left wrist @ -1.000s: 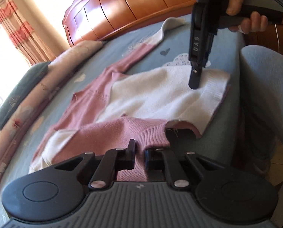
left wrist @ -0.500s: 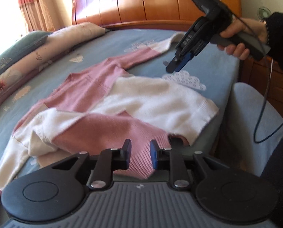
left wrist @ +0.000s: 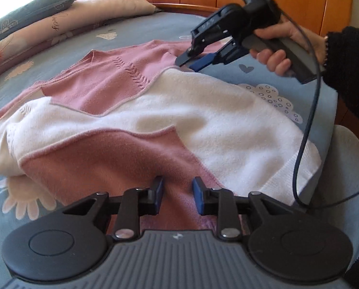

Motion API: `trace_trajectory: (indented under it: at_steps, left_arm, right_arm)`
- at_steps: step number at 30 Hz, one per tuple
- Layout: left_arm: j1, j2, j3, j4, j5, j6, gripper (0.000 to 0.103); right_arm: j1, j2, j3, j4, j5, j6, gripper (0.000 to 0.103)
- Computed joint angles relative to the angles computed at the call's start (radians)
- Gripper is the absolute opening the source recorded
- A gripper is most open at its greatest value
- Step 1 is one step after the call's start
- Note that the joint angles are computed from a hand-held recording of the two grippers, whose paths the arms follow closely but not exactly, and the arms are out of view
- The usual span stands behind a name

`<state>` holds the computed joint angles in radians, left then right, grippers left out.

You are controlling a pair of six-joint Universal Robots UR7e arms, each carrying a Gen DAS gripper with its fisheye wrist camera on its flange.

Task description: Fold clothes

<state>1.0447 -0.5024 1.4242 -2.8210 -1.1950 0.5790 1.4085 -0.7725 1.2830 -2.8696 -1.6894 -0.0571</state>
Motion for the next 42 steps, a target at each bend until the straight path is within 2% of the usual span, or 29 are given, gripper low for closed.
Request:
trace_trajectory:
  at_steps: [4,6,7,9,13,14,18,20,24,26,28,29,31,33,35,39,42]
  left_arm:
    - [0.007,-0.005,0.002,0.005,-0.020,0.016,0.033]
    - [0.006,-0.005,0.003,0.007,-0.025,0.026,0.038]
    - [0.005,-0.004,0.002,0.007,-0.025,0.032,0.039]
    - [0.003,-0.001,0.003,0.005,-0.022,0.047,0.042]
    - [0.004,0.000,0.005,-0.001,-0.022,0.060,0.046]
    - [0.004,0.000,0.004,-0.001,-0.022,0.058,0.047]
    - [0.004,0.000,0.004,-0.002,-0.018,0.049,0.048]
    - [-0.001,-0.005,0.012,-0.008,-0.009,0.041,0.048]
    - [-0.013,-0.009,0.028,-0.024,0.018,0.029,0.051]
    - [-0.016,-0.002,0.024,-0.024,0.030,0.017,0.053]
    - [-0.022,0.000,0.027,-0.018,0.053,-0.015,0.054]
    - [-0.025,0.000,0.029,-0.015,0.066,-0.032,0.054]
    - [-0.028,-0.019,0.059,-0.013,0.069,-0.039,0.056]
    - [-0.026,-0.044,0.093,-0.003,0.067,-0.049,0.060]
    - [-0.029,-0.064,0.120,-0.001,0.073,-0.042,0.060]
    - [-0.048,-0.073,0.128,-0.033,0.084,-0.023,0.060]
    - [-0.064,-0.062,0.119,-0.071,0.093,-0.009,0.061]
  right_arm:
    - [0.004,0.029,-0.010,-0.054,-0.002,-0.063,0.037]
    - [0.015,0.033,-0.014,-0.056,-0.038,-0.106,0.018]
    - [0.019,0.033,-0.013,-0.061,-0.055,-0.122,0.014]
    - [0.028,0.030,-0.010,-0.083,-0.091,-0.145,0.014]
    - [0.034,0.027,-0.014,-0.098,-0.152,-0.170,0.015]
    - [0.038,0.031,-0.018,-0.089,-0.186,-0.172,0.020]
    - [0.052,0.003,0.037,-0.132,-0.228,-0.151,0.026]
    - [0.060,-0.029,0.093,-0.179,-0.236,-0.137,0.027]
    - [0.060,-0.099,0.215,-0.195,-0.191,-0.097,0.028]
    - [0.070,-0.096,0.237,-0.189,-0.230,-0.114,0.029]
    - [0.087,-0.081,0.248,-0.188,-0.325,-0.131,0.029]
    - [0.090,-0.079,0.267,-0.217,-0.350,-0.163,0.029]
    - [0.095,-0.096,0.318,-0.272,-0.375,-0.207,0.029]
    - [0.100,-0.123,0.358,-0.287,-0.394,-0.186,0.032]
    - [0.112,-0.143,0.382,-0.295,-0.404,-0.163,0.036]
    - [0.132,-0.147,0.414,-0.352,-0.309,-0.180,0.036]
    - [0.136,-0.131,0.423,-0.345,-0.264,-0.178,0.039]
